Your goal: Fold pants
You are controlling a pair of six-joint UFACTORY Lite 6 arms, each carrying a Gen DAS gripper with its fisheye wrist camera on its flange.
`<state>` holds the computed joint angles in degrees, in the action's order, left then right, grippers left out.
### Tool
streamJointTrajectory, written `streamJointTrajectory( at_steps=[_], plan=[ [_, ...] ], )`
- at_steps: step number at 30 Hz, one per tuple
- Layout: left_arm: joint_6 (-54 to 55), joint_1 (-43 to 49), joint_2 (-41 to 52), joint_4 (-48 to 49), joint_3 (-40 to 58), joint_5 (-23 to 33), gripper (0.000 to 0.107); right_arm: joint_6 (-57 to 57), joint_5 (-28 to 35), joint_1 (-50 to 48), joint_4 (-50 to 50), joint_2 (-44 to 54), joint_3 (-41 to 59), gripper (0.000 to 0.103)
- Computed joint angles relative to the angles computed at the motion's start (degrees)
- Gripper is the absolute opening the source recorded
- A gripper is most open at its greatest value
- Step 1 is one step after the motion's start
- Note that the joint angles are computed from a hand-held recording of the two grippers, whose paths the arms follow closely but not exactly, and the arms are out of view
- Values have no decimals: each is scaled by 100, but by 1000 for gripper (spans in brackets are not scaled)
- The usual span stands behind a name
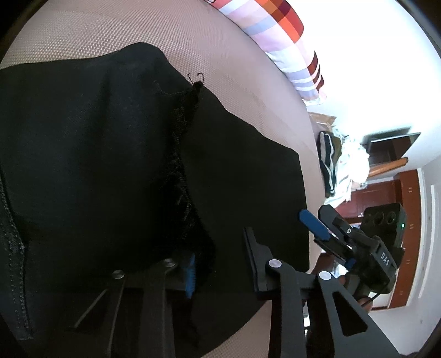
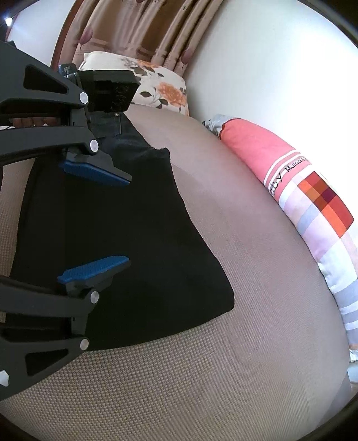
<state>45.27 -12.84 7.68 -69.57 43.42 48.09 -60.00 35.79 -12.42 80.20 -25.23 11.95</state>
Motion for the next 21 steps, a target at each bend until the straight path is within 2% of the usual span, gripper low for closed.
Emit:
streamJointTrajectory(
  at_steps=[6, 8, 9, 11, 15, 18, 21],
  plan=[
    [124, 36, 96, -333, -59, 10, 29, 57, -69, 1, -10, -19, -25, 52],
    [-96, -69, -54, -92, -121, -284, 12, 120, -114, -8, -74, -73, -52, 52],
    [-148, -107, -80, -31, -136, -374, 8, 183, -131, -36, -131, -109, -66, 52],
    [-148, -46, -196, -88, -269, -388, 7, 246, -132, -112, -199, -153, -81, 52],
    [-641, -215, -735, 401, -442, -692, 6, 549, -197, -204, -501, -379, -132, 52],
    [-873, -240, -1080, 661, -580, -762, 6, 1244, -675, 120, -1125, -579, -101, 52],
    [-879, -180, -1329, 815, -697, -815, 6, 2472, -1353, 805, -2251, -639, -11, 52]
  ],
)
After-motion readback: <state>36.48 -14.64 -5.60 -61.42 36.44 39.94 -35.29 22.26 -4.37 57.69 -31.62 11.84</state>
